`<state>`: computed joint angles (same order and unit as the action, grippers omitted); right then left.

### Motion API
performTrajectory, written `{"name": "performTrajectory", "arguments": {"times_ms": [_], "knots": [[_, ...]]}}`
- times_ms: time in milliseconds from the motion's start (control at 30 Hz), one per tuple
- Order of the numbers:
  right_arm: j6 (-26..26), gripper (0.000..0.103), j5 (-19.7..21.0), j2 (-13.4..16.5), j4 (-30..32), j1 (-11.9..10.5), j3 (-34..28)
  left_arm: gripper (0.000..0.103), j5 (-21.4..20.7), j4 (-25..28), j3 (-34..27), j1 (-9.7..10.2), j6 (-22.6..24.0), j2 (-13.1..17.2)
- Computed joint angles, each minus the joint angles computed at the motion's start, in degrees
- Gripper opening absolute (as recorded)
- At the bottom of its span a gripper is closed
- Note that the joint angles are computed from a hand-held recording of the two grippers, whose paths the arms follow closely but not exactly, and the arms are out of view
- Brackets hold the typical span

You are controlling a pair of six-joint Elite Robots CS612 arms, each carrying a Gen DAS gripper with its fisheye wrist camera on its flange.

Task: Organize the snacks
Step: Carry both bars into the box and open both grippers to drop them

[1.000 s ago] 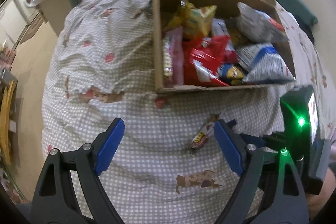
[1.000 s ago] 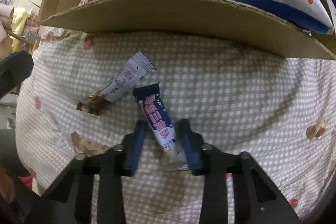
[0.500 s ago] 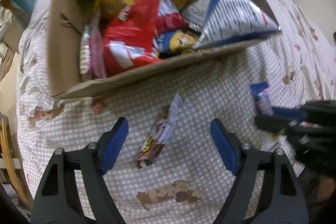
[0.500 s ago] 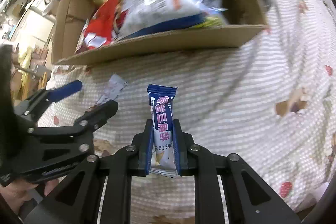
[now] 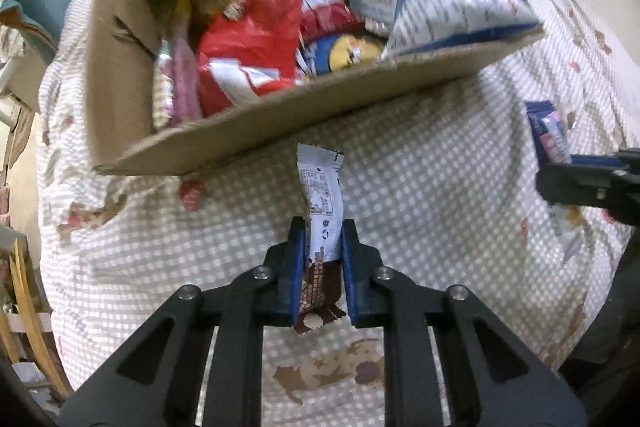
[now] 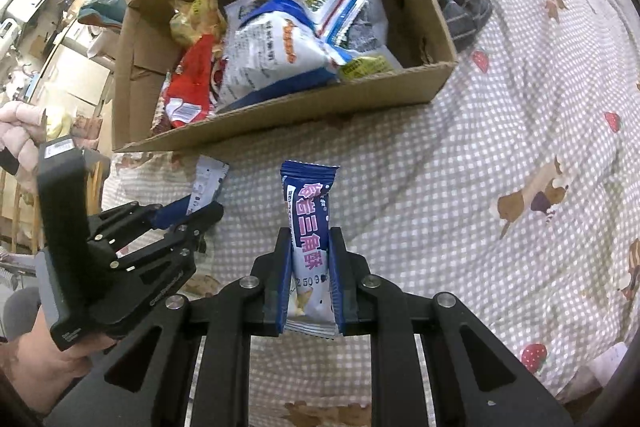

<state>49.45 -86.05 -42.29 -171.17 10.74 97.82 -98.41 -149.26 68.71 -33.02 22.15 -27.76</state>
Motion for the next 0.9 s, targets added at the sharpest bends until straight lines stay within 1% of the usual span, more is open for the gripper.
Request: {"name": "performTrajectory", "arguments": {"times_ms": [33, 133, 267, 333, 400, 467, 533, 633, 733, 900], "knots": [[0.02, 0.018, -0.07, 0.38, 0.02, 0.15, -0.61, 0.014, -0.30, -0.04, 0.29, 0.13, -0.39, -0.34], [-0.38, 0.018, -0.32, 0.21, -0.69, 0.31, -0.43, 0.014, -0.73, -1.38, 1.98, 0.67, -1.44, -1.68], [-1.04, 0.018, -0.31, -0.03, -1.58, 0.42, -0.25, 0.014, -0.20, -2.93, 4.79, 1.39, -1.03, -3.53], [-1.97, 0.018, -0.03, -0.30, -2.19, 0.48, -0.14, 0.014, -0.55, -3.26, 5.83, 1.81, -2.18, -4.30], [-2.91, 0.018, 0.20, -0.19, -2.96, 0.78, -0.53, 0.014, -0.65, -4.91, 7.69, 2.03, -3.96, -5.40], [-3.95, 0.018, 0.21, -0.42, -3.56, 0.98, -0.57, 0.014, -0.54, -5.95, 8.40, 2.29, -4.66, -6.01], [-4.56, 0.018, 0.68, -0.47, -4.53, 1.08, -0.68, 0.014, -0.36, -6.95, 8.73, 2.55, -5.16, -6.42], [-5.39, 0.018, 0.19, -0.42, -4.87, 1.44, -1.06, 0.014, 0.27, -8.63, 9.72, 2.93, -5.28, -7.44], [-5.50, 0.018, 0.70, -0.18, -6.60, 1.44, -1.32, 0.014, 0.20, -9.41, 9.43, 3.29, -6.87, -7.97], [-6.57, 0.018, -0.05, -0.17, -12.15, 1.67, -1.50, 0.014, 0.56, -11.98, 8.31, 3.27, -10.28, -8.19]]}}
